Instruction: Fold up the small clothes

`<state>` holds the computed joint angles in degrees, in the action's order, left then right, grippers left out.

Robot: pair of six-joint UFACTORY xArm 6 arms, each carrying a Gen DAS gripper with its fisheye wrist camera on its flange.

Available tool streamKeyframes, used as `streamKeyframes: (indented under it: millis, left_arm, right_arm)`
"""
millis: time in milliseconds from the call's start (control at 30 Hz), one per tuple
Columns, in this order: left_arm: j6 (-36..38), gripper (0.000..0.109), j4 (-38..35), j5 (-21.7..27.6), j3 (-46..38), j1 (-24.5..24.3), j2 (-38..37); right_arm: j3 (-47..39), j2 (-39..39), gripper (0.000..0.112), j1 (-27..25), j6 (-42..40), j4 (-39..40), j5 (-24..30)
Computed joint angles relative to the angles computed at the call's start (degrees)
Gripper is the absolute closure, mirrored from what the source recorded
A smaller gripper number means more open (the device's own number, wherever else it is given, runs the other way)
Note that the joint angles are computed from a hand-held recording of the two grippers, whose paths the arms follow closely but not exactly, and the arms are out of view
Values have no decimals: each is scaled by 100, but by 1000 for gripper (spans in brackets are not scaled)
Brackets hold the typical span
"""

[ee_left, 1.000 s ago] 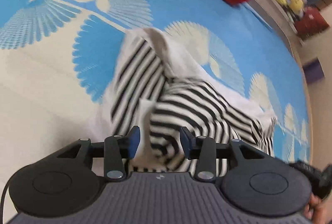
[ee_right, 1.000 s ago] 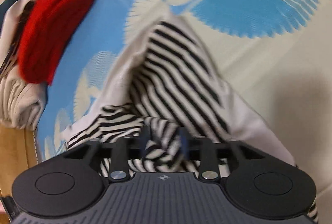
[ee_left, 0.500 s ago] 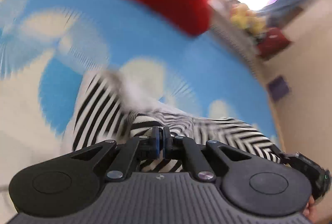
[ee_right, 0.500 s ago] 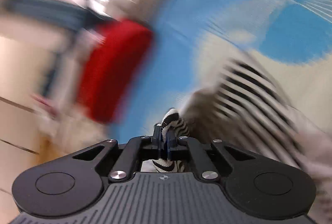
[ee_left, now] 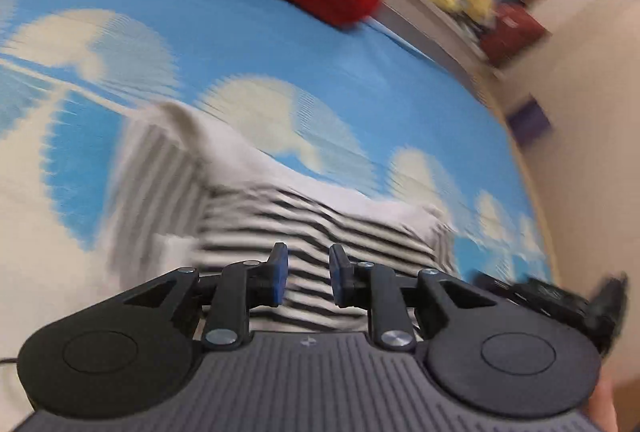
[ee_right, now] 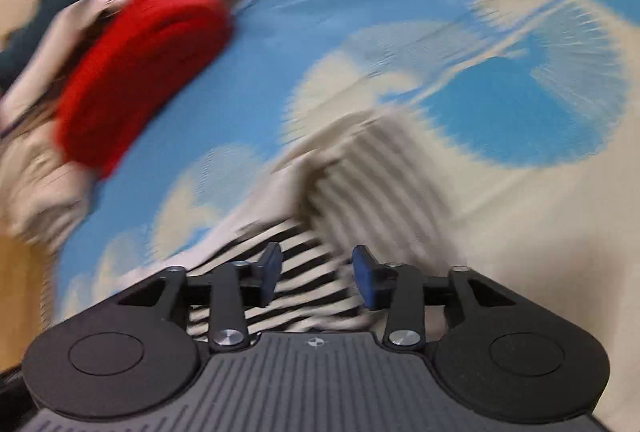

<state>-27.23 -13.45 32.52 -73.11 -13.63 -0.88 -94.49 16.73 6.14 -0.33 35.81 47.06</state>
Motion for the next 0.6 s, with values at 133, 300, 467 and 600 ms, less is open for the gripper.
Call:
streamKeyframes:
  millis: [133,300,467,600]
  left_arm:
    - [155,82,186,1399,-774,-284,684]
    - [874,83,497,2524,-1224,-533,1021]
    - [-2,68,820,1583,-743,-229,510]
    - [-945,57,1284,1845,-718,-46,488]
  right_arm:
    - [-454,371,60,22,-220,432,1077]
    - [-828,617,59,64,731,-877,1784]
    - [-764,489,58,15,688,-970,1522]
    - [-589,422,58,109,915,-1378,1207]
